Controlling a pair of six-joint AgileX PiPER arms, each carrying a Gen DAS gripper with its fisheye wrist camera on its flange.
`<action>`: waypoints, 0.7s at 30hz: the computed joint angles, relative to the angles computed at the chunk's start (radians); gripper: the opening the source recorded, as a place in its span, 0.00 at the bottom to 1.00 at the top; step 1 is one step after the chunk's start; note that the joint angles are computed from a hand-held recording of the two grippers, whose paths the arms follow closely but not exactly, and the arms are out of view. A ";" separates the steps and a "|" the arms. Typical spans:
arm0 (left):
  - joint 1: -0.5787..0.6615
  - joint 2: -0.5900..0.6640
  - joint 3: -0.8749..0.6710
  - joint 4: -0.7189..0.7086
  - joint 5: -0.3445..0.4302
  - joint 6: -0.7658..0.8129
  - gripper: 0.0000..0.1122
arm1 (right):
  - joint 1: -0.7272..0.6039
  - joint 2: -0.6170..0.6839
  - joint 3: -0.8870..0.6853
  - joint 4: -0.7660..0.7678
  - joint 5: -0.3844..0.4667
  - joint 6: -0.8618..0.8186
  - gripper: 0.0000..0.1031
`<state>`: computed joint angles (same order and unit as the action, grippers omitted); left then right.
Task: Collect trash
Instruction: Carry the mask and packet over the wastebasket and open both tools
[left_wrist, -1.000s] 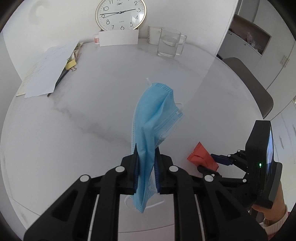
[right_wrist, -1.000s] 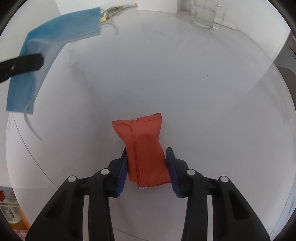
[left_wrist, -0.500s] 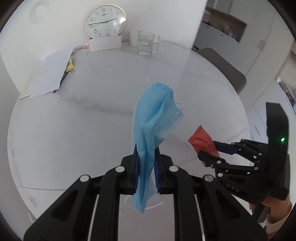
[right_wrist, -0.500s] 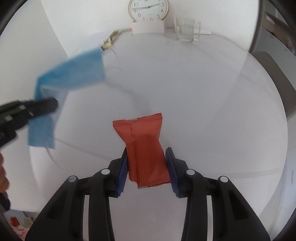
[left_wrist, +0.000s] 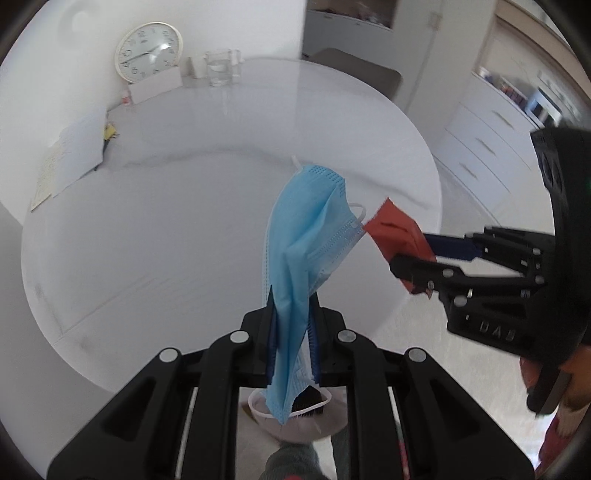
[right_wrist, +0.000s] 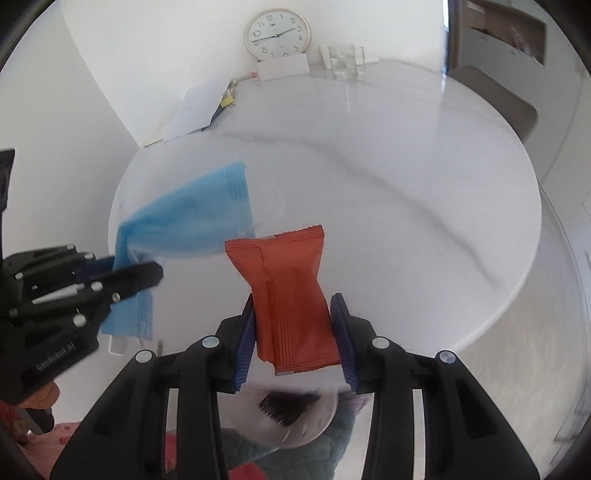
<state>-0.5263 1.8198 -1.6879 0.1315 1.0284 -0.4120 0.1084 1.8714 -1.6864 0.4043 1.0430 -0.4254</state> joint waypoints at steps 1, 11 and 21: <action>-0.010 -0.045 0.079 -0.012 -0.024 0.018 0.12 | 0.002 -0.038 0.061 0.001 -0.018 0.008 0.38; -0.067 -0.188 0.474 -0.136 -0.172 0.121 0.13 | 0.008 -0.261 0.418 -0.009 -0.063 0.074 0.39; -0.113 -0.079 0.506 -0.169 -0.241 0.067 0.15 | -0.056 -0.280 0.480 0.032 -0.033 -0.054 0.39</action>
<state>-0.6395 1.7406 -1.1817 -0.0371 0.7873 -0.3447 0.0529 1.5916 -1.2067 0.4366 1.0101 -0.4791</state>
